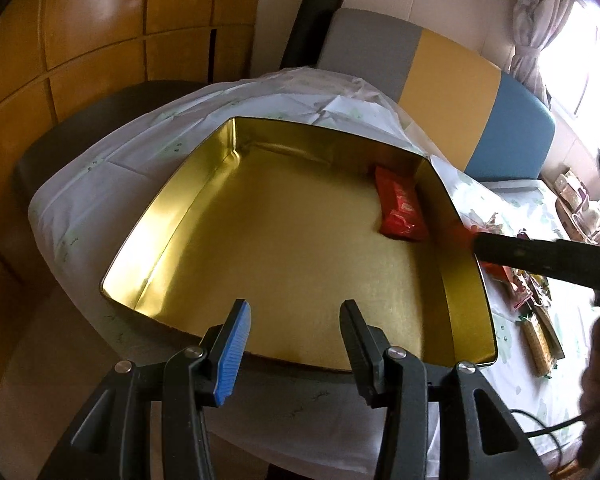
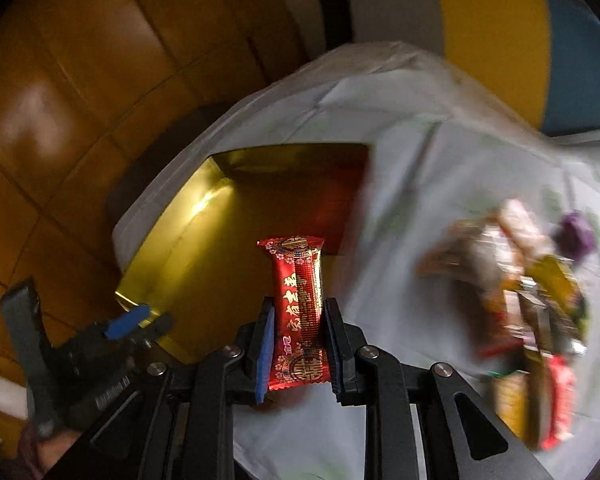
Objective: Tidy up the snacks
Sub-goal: 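Carry the red wrapped cake into the tin and release it with the right tool, then grasp the clear bag of nut cookies with the left tool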
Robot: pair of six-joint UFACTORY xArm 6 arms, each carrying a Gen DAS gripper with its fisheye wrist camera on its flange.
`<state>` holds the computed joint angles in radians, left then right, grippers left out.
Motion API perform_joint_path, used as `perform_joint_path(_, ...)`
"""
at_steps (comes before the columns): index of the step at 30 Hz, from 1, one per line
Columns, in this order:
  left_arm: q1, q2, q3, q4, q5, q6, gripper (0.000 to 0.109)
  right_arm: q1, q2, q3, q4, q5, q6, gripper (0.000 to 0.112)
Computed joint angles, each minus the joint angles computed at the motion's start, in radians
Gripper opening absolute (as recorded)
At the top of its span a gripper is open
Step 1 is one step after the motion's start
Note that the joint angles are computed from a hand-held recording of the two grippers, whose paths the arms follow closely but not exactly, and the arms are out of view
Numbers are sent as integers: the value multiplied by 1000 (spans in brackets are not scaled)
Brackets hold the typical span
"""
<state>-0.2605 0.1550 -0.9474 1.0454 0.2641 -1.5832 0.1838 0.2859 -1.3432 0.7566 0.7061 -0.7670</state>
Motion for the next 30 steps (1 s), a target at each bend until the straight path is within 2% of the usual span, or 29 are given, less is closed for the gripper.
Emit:
perform_joint_path(4,0,0,1,11,-2,-6,47,49,54,-29,-49,-50,70,26)
perform_joint_path(6,1,3,-1,16,-14,-7,47,61,46,-5,-70,-86,85,33)
perform_joint_path(13,-19,11,-22,32,-1,-2,47,24,-12,64,28,-112,-14,44)
perform_joint_path(14,-23,10,-24,37,2,0,47,12,-30,84,60,-121,-46,48)
perform_joint_path(17,-33,13,-35,23,13,23,47,-26,-61,123,93,-153,-97,50)
perform_joint_path(22,-50,18,-65,26,9,50,47,-120,-68,140,69,-178,-105,57)
perform_joint_path(26,-76,34,-105,11,10,112,47,-207,-46,140,-69,-212,-23,61)
perform_joint_path(28,-90,52,-134,-25,6,162,47,-255,-29,120,-144,-199,21,63)
perform_joint_path(30,-111,72,-166,-80,8,228,47,-296,-11,97,-193,-198,33,75)
